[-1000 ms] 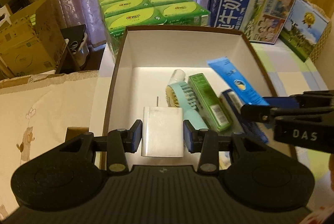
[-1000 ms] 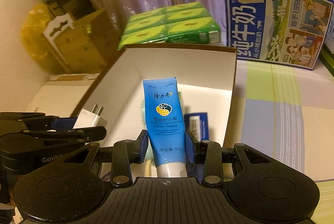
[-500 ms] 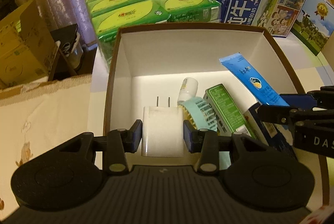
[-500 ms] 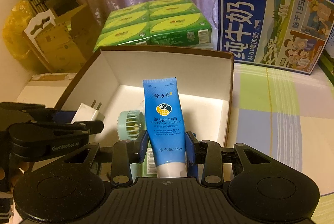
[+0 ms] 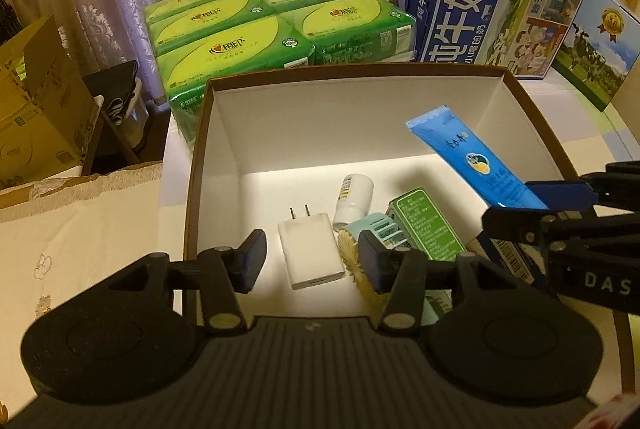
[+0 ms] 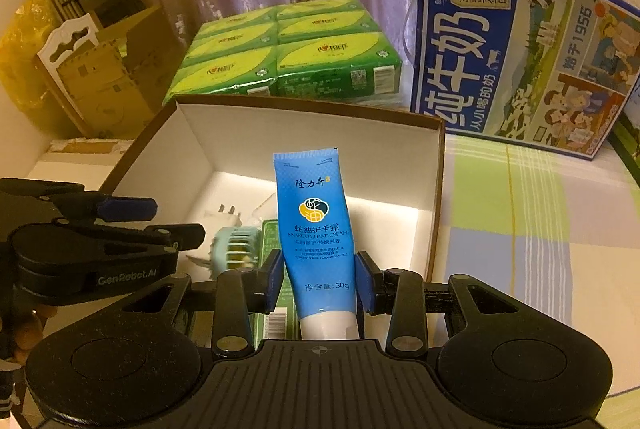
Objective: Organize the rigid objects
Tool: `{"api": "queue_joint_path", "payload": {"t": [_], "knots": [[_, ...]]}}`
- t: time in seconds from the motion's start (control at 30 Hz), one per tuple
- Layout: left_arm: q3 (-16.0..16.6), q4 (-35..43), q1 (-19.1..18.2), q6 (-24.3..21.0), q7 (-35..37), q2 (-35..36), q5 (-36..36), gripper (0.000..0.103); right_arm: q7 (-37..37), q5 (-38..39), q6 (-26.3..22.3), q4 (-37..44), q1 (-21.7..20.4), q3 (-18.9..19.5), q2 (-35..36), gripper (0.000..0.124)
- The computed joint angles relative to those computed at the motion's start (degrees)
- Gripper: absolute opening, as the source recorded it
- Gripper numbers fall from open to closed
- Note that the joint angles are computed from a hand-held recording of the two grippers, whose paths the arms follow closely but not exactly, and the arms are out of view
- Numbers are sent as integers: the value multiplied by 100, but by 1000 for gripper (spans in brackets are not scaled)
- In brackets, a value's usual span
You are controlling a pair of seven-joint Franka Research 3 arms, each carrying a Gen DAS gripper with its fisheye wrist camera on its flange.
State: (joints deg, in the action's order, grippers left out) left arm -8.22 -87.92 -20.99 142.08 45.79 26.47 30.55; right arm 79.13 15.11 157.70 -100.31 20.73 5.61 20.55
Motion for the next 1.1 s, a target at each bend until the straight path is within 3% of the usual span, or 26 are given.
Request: {"api": "queue_joint_path", "payload": {"t": [0.1,0.23,0.4,0.7,1.1], "knots": [[-38,-85,38,94,31,-50,-70,54,29,28,238,-73,21,-7,-4,36],[-90,-258,82,234,38,-155,-184,56,35,-35,298,-156,22,-22,-78,53],[-86,-583,60,435,-131,-388,-158,61,-261,219,541,-499,-111,120,-362,59],[-70,-1355,-70,658,-1067,-1127,421,65,-915,936,593,-1285,-254,285,-1077,67],[-552,-2081,-271,-74,-2454,-2120,1553,66,-2165,2294,559,-2484,-88,118,-2334,72]]}}
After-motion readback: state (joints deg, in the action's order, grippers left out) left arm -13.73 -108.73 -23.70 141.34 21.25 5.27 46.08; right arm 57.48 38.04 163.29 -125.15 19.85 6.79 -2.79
